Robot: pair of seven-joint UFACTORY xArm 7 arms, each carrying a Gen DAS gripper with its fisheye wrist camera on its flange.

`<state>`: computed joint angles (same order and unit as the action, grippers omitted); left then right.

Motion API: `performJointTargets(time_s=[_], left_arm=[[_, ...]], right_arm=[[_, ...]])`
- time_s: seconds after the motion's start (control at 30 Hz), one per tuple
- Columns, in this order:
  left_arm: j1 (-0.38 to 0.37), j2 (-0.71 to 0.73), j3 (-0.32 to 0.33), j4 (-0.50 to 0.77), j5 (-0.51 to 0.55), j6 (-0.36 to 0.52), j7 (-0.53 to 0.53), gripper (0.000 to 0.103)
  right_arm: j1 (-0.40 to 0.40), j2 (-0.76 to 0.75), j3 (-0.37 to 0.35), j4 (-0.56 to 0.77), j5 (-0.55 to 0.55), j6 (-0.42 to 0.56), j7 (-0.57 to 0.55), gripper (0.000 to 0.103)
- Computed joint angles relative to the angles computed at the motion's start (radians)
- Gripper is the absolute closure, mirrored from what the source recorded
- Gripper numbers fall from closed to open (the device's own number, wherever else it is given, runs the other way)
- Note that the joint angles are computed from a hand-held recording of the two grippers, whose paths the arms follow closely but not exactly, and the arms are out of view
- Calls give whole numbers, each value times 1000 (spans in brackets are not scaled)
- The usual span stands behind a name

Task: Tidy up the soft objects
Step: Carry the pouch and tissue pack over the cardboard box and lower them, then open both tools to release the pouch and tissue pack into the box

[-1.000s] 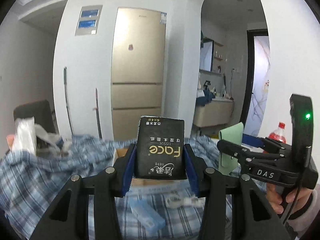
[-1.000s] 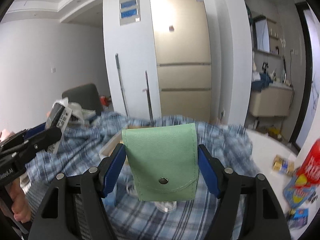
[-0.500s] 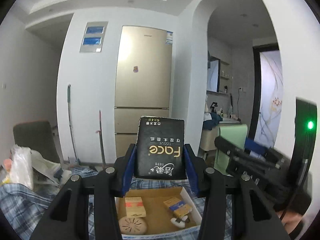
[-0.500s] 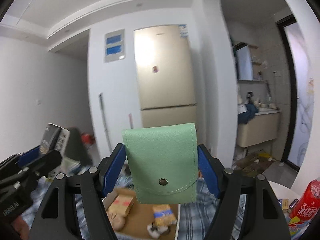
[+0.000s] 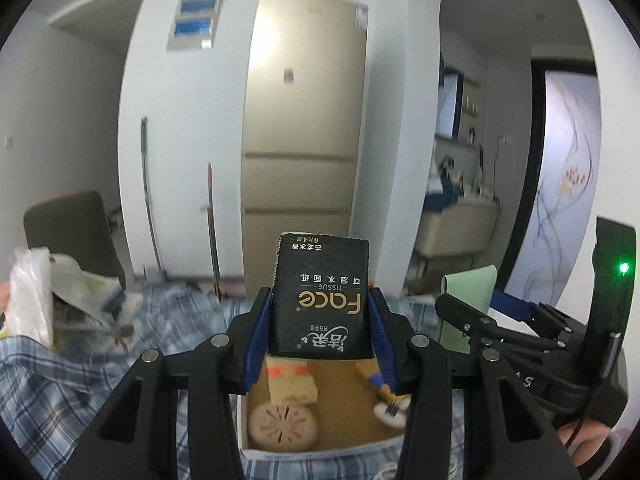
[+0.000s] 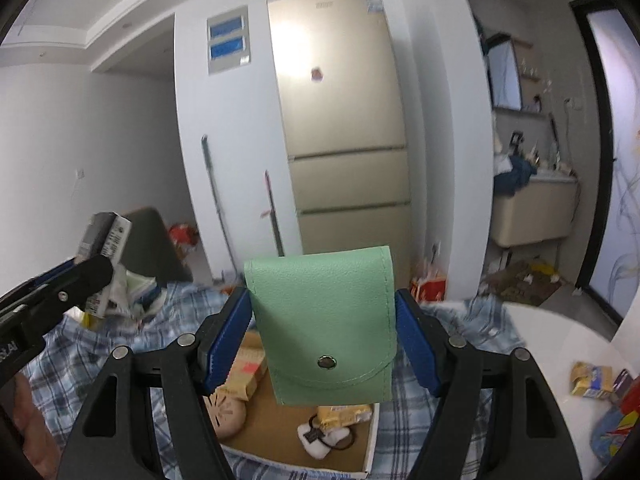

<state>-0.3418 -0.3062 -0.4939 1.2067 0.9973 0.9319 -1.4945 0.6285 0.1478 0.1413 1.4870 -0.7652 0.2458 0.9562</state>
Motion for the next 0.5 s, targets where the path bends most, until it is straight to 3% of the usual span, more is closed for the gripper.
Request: performJointTargets(time_s=[0.07,0.2,0.27,0.37,0.5], left_arm=[[-4,12,18,-20,-31,-24,8,55],[-10,37,57,-59,-80,-82,24,55],[-12,36,72,-77,-100,-101,29,55],[-10,41,85,-100,-123,-115,38,55],[-10,57,97,-112,-150,-123,49,55]], right_arm=[[-39,23,48,-10,174,-3,-150,32],[-42,58,67,-13,343,22,-286,32],[-30,78,61,-9,385,41,-315,32],[23,105,14,13,338,82,-271,32],[11,131,32,31,404,119,-325,32]])
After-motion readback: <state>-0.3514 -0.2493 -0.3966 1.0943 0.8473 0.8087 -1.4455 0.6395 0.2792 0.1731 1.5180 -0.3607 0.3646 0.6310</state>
